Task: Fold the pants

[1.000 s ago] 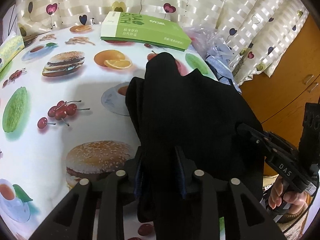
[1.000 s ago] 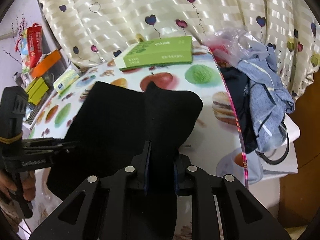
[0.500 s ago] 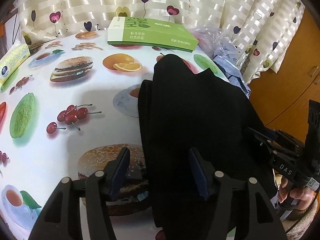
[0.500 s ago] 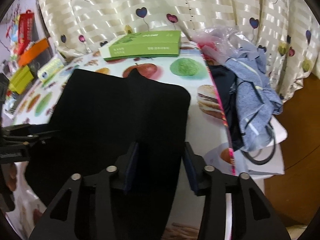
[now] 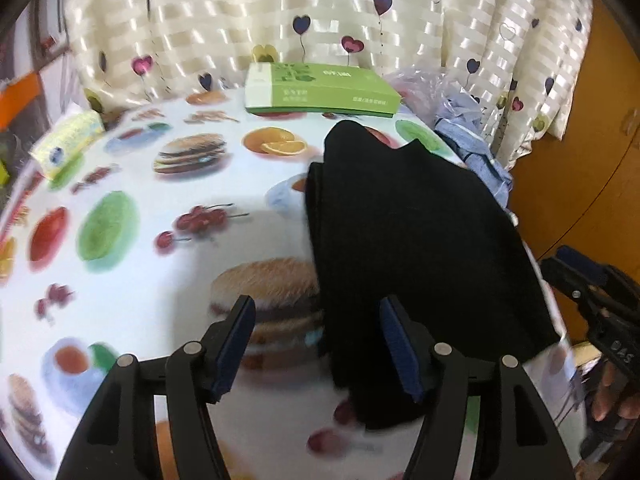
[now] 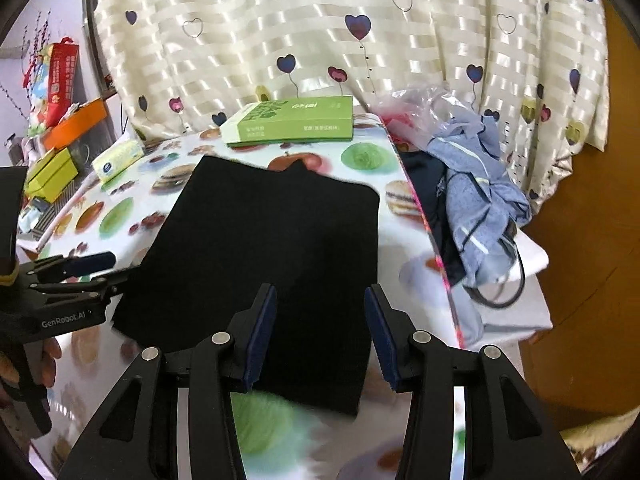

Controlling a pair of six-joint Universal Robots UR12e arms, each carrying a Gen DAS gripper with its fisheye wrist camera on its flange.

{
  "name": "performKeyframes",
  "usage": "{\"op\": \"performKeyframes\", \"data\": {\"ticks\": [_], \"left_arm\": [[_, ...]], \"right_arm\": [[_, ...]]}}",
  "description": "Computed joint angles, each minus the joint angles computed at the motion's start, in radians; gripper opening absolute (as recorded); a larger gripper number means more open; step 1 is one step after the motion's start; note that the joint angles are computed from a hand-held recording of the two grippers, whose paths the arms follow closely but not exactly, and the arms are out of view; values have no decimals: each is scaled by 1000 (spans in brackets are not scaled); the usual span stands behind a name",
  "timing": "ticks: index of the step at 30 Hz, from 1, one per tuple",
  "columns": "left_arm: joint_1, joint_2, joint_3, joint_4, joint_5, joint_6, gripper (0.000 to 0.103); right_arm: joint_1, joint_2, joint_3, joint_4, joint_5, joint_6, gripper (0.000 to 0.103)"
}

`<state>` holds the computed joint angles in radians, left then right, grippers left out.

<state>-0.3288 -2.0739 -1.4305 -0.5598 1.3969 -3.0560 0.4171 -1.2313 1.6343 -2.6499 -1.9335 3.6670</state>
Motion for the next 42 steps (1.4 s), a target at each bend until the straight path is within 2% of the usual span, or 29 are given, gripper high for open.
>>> {"op": "performKeyframes", "data": {"ticks": [3,5,6,9,12,15,19,23,29,34,42], "left_arm": [[-4,35,-63,59,38,-2,67],[-16,56,-112,133,103,12,67],[-18,65,-129,153,108,17,67],[-13,83,-161,150,89,4,67],[-25,91,-186,181,136,31,67],[-23,99,-200,160,114,25,67],[-28,100,-213,148,126,23,67],[-34,99,-219,144,135,30,67],[-36,94,-222,147,129,25,67],[-29,88,-222,164,106,15,72],[-27,83,-217,167,99,11,76]], "right_arm": [[25,-5,8,27,-31,20,49],[38,-6,10,44,-49,28,53],[44,-6,10,54,-53,30,54],[59,-5,13,74,-62,34,54],[64,-8,23,83,-49,67,54],[66,-8,27,103,-42,99,54],[69,-2,25,126,-34,119,54],[70,7,18,139,-22,116,54],[74,21,7,158,-45,112,54],[71,23,9,147,-45,113,64],[69,25,6,149,-42,112,68]]}}
